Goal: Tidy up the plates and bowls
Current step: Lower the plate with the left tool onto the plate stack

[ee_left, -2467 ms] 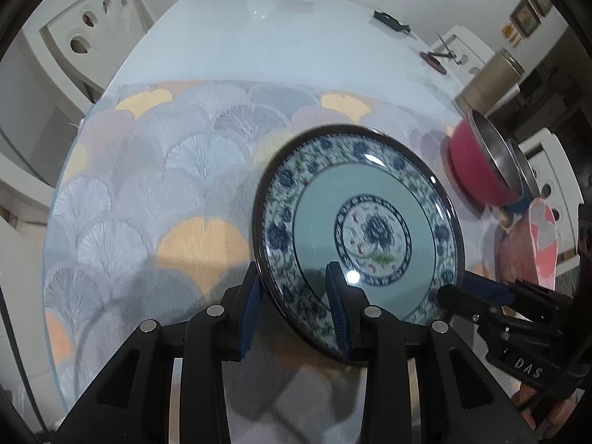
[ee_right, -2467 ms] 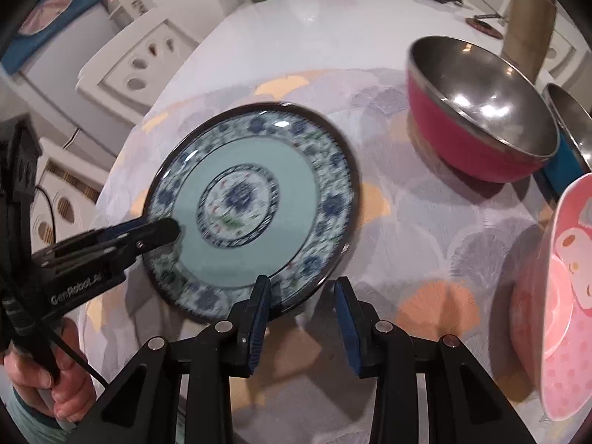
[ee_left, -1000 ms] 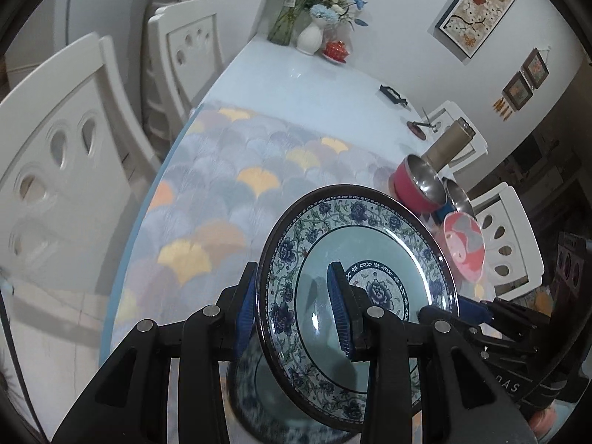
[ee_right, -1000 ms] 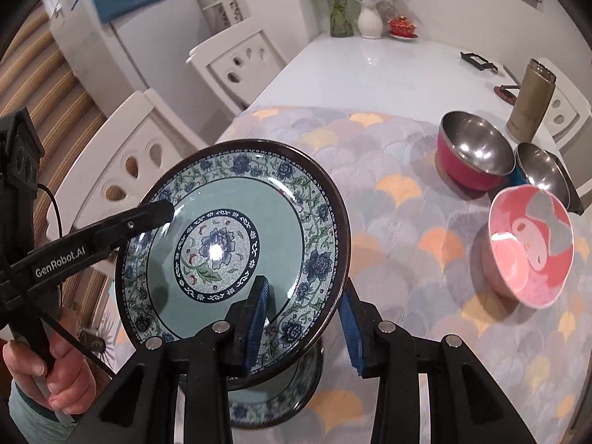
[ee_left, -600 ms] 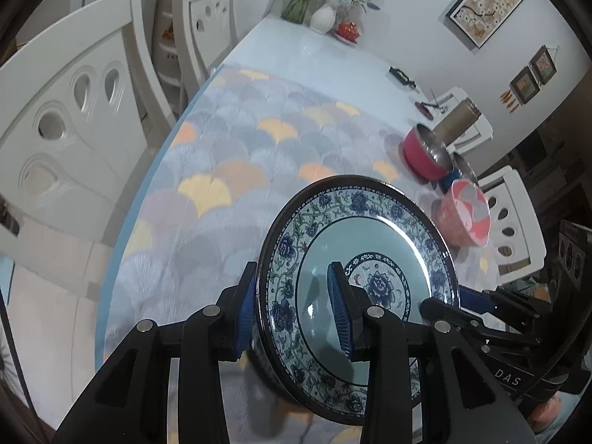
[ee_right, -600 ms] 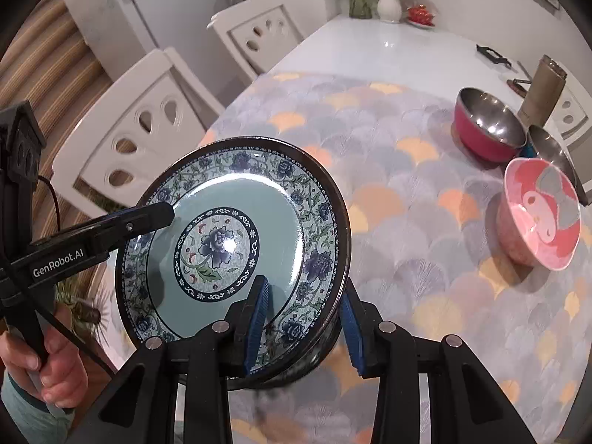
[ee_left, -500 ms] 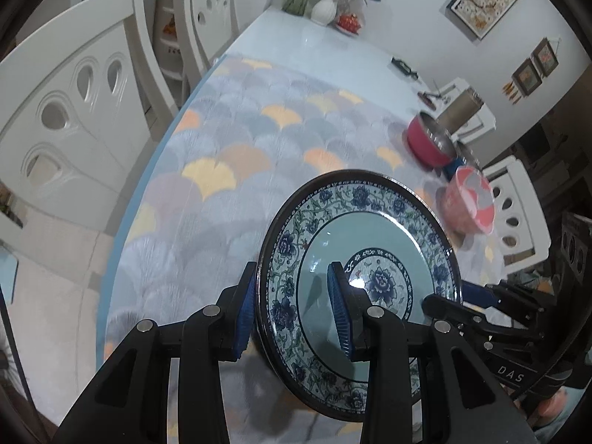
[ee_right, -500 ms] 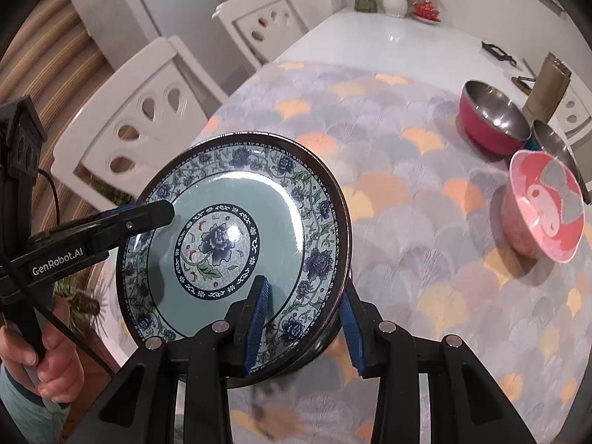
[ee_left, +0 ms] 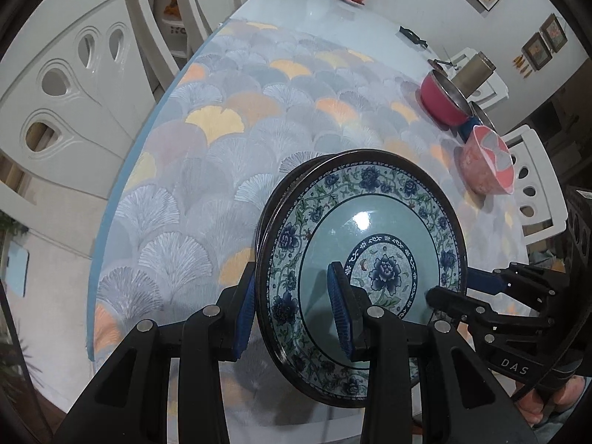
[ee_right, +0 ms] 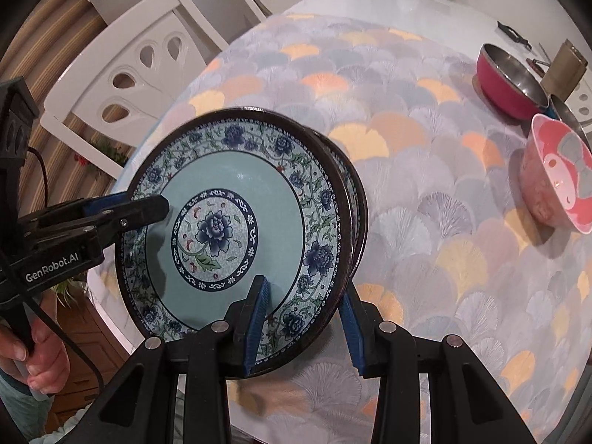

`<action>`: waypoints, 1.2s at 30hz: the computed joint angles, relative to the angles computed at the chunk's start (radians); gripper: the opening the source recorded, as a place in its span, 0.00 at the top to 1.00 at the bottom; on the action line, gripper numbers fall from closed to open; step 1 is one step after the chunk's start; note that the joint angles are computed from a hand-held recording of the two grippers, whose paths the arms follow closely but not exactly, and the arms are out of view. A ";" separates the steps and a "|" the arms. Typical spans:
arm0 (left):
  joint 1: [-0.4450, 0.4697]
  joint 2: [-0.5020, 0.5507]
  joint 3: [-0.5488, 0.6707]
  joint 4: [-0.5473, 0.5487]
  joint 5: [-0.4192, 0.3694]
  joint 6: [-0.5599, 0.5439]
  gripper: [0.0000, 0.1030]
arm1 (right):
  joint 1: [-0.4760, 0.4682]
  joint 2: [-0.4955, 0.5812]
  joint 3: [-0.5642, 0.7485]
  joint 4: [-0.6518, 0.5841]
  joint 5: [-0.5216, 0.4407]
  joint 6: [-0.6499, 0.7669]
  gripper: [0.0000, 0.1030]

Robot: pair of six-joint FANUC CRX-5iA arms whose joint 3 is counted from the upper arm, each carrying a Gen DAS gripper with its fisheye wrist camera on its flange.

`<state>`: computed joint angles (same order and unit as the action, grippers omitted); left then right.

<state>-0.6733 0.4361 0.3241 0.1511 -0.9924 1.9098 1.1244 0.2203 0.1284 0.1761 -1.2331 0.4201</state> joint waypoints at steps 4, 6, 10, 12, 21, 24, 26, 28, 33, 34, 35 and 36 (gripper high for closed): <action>-0.005 0.011 0.014 -0.011 -0.007 0.005 0.68 | -0.005 0.014 0.013 -0.020 -0.019 0.008 0.63; -0.006 0.015 0.017 -0.018 -0.008 0.011 0.68 | -0.009 0.020 0.017 -0.028 -0.022 0.011 0.63; -0.006 0.021 0.022 -0.019 -0.001 0.029 0.68 | -0.015 0.024 0.019 -0.033 -0.020 0.010 0.63; -0.007 0.025 0.028 -0.021 0.002 0.034 0.68 | -0.017 0.028 0.022 -0.031 -0.020 0.009 0.63; -0.006 0.057 0.062 -0.009 -0.002 0.035 0.68 | -0.039 0.027 0.008 -0.047 -0.011 -0.003 0.61; -0.010 0.067 0.080 -0.022 -0.013 0.040 0.68 | -0.045 0.024 0.005 -0.052 -0.006 -0.010 0.61; -0.010 0.071 0.089 -0.026 -0.016 0.043 0.66 | -0.048 0.021 0.002 -0.058 -0.001 -0.013 0.61; -0.009 0.076 0.101 -0.031 -0.018 0.043 0.65 | -0.048 0.019 0.000 -0.056 0.002 -0.014 0.61; -0.001 0.066 0.115 -0.070 -0.008 0.078 0.65 | -0.040 -0.002 -0.022 -0.032 0.018 -0.033 0.61; 0.004 0.061 0.110 -0.071 -0.004 0.084 0.65 | -0.038 -0.006 -0.025 -0.023 0.020 -0.034 0.61; 0.007 0.058 0.106 -0.070 -0.001 0.085 0.64 | -0.036 -0.007 -0.026 -0.019 0.019 -0.034 0.61; 0.010 0.056 0.102 -0.070 -0.002 0.086 0.65 | -0.035 -0.010 -0.028 -0.017 0.018 -0.035 0.61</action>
